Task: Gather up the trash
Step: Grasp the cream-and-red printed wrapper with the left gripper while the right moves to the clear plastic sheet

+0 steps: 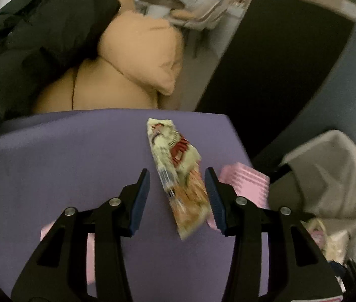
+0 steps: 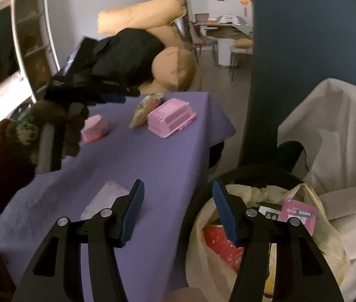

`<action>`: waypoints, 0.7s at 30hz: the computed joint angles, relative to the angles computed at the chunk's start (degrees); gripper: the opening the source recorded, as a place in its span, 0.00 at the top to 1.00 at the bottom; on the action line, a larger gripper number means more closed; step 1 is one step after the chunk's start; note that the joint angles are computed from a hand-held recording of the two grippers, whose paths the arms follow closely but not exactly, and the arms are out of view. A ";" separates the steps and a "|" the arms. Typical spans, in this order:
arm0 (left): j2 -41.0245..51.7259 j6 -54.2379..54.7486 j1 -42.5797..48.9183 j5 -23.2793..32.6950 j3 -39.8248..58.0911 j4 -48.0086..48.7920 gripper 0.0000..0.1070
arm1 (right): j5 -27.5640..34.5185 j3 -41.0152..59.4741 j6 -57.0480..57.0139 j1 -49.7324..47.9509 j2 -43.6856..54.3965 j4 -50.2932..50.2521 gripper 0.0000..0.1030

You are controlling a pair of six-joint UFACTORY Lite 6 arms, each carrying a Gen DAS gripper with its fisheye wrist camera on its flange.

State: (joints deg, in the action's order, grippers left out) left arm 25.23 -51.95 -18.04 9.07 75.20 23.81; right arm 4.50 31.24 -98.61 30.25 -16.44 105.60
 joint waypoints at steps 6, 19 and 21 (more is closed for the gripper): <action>12.25 12.68 1.73 7.61 13.37 -14.30 0.61 | 4.39 1.43 7.26 -4.30 2.26 -7.87 0.48; -23.09 27.59 -1.49 -2.51 -23.24 -26.81 0.86 | 0.93 1.10 16.86 6.05 2.65 -10.39 0.48; -31.76 25.09 -2.96 -1.91 -31.25 -24.59 0.86 | 0.33 2.11 18.49 8.74 4.57 -10.04 0.48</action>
